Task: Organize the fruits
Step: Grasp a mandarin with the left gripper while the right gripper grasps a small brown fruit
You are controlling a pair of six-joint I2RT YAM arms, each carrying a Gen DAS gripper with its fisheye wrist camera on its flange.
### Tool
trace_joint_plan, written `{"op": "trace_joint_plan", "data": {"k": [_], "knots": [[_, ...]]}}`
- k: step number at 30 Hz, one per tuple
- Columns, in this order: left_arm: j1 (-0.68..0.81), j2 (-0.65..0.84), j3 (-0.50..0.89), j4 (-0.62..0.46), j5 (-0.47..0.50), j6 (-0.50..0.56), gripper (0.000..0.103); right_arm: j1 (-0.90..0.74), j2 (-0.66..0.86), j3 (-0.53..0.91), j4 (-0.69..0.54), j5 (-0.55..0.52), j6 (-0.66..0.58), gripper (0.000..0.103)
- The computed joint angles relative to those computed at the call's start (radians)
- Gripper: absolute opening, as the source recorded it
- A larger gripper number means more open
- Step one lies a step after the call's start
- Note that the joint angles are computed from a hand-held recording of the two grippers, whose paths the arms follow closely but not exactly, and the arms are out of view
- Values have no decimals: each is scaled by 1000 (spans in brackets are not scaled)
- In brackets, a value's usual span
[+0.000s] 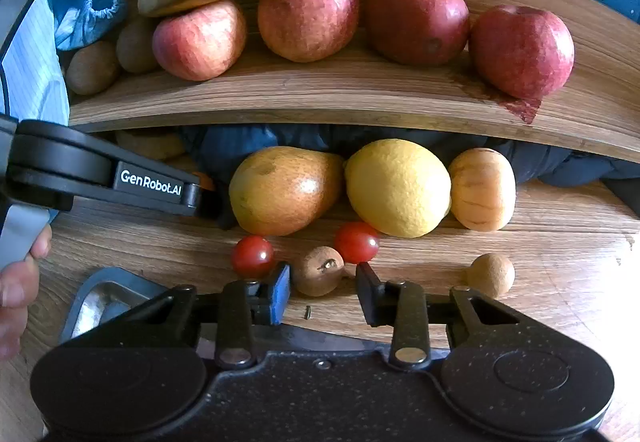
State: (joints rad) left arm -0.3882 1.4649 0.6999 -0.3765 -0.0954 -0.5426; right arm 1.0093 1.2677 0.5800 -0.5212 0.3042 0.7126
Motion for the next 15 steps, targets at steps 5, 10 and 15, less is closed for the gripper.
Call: {"op": "trace_joint_plan", "data": {"k": [5,10,15], "knots": [[-13,-43,-24,-16,-6,-14,33,-2,-14,-10,5,-8,-6,30],[-38,-65,-23,-39,-21,-37,33,-13,-31,-17,2,-16,-9,30],[-59,-92,-31,-59,-32,-56,33,-12,-59,-19,-12,-13,-5,30]]}}
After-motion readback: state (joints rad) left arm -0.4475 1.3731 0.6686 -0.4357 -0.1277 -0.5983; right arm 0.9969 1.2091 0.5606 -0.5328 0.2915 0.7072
